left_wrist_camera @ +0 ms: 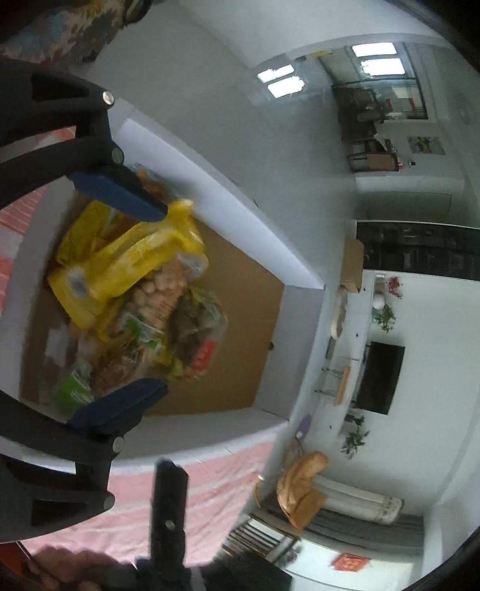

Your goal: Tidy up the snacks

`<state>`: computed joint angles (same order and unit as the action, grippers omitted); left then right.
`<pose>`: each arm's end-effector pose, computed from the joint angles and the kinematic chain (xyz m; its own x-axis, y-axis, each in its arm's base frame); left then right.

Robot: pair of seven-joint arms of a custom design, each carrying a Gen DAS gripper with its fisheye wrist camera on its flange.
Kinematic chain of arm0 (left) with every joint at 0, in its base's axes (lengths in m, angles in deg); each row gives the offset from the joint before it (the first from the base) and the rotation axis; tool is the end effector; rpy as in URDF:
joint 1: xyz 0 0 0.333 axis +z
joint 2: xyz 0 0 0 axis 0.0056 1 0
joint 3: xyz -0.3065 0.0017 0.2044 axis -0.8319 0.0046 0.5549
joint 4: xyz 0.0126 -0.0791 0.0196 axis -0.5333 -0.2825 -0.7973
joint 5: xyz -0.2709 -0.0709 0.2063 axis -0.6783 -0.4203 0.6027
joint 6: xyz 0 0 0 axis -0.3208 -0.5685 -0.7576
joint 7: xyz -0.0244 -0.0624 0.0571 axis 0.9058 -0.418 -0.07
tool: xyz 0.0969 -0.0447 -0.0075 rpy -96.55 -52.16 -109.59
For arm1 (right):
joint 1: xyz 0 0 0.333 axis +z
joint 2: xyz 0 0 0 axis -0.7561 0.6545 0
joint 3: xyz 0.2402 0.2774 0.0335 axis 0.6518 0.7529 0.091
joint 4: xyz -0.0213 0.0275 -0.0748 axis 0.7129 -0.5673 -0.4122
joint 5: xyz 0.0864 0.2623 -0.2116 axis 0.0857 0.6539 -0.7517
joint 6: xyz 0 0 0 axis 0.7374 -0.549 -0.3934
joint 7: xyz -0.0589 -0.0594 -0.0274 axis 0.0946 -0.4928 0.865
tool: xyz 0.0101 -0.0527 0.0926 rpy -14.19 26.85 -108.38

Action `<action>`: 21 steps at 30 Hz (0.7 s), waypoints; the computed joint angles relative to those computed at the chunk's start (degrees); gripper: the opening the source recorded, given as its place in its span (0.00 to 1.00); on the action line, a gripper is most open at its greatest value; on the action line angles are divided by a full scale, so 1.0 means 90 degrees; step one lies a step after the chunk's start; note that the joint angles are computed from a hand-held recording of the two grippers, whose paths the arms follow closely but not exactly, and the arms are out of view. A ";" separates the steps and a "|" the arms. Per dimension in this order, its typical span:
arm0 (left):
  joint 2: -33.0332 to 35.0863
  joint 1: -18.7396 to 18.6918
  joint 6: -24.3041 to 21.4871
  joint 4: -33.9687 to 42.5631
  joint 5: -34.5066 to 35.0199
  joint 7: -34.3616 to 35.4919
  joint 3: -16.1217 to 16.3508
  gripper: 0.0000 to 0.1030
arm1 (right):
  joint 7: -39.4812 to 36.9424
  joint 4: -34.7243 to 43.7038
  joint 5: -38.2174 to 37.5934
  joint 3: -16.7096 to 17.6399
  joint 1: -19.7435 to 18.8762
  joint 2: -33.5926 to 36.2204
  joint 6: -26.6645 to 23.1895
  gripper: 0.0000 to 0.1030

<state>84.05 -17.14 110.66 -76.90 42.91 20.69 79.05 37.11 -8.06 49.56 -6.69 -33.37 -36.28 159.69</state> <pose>0.6337 -0.2098 0.4068 0.0866 -0.9922 0.0901 -0.6824 -0.1250 -0.7202 0.7102 0.3511 0.3872 0.3947 -0.6298 -0.6691 -0.8927 -0.0905 -0.4415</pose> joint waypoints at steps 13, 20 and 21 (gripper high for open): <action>-0.0372 -0.0682 -0.3011 0.0033 0.0550 -0.1714 -0.0293 1.00 | 0.0014 -0.1698 -0.2107 -0.1054 0.0952 -0.1221 0.1896 0.83; -0.0374 -0.0276 -0.3668 0.0055 0.0263 -0.1359 -0.0815 1.00 | 0.0875 -0.1657 -0.3102 -0.1405 0.1259 -0.1091 0.1879 0.83; -0.0365 -0.0247 -0.3692 0.0066 0.0273 -0.1314 -0.0851 1.00 | 0.1017 -0.1639 -0.3237 -0.1494 0.1324 -0.1066 0.1872 0.83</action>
